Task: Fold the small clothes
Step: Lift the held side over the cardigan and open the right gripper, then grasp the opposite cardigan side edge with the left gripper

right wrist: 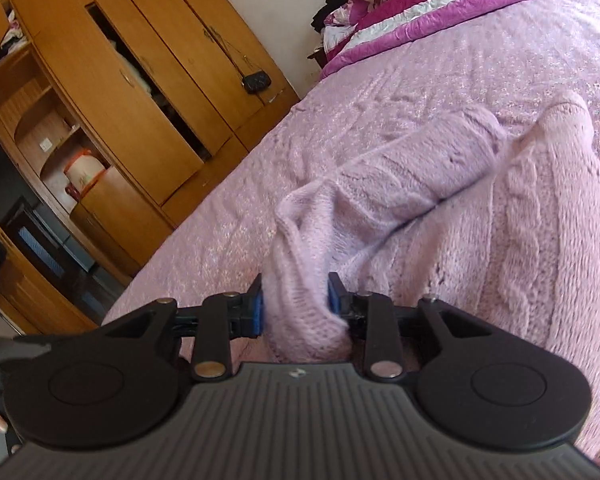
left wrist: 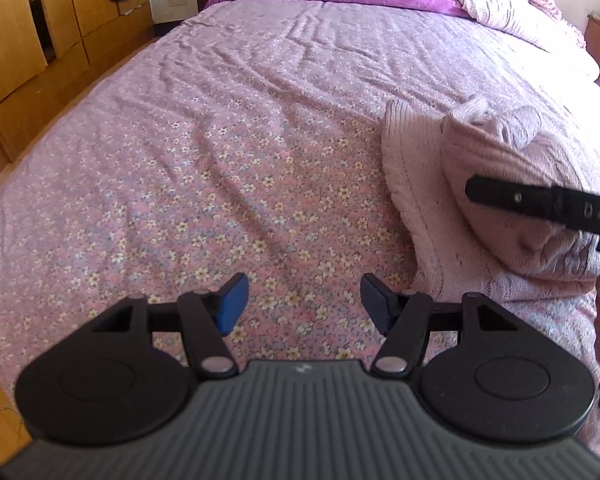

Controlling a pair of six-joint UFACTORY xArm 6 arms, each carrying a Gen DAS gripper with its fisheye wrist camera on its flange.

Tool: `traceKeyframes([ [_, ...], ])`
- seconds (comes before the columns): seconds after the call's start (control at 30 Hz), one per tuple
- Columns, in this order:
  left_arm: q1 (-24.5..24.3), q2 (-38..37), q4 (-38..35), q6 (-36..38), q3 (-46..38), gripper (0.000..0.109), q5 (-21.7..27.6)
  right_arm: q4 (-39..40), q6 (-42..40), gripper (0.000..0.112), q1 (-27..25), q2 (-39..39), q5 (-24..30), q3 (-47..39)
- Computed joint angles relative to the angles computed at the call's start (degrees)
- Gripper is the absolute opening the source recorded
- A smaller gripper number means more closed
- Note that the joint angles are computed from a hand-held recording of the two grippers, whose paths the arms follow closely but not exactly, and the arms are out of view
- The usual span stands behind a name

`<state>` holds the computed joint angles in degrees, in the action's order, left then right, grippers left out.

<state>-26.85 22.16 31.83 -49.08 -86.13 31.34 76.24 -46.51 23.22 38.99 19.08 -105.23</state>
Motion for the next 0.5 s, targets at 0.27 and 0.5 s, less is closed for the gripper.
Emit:
traceKeyframes([
  [0.27, 0.2, 1.4, -1.6, 0.6, -2.1, 0.064, -4.9, 11.4, -10.3, 0.054, 0.5, -9.8, -0.7, 11.9],
  [0.5, -0.6, 4.3, -3.3, 2.3, -6.3, 0.064, -9.0, 26.9, -24.0, 0.061, 0.0, -20.5, -5.9, 23.5],
])
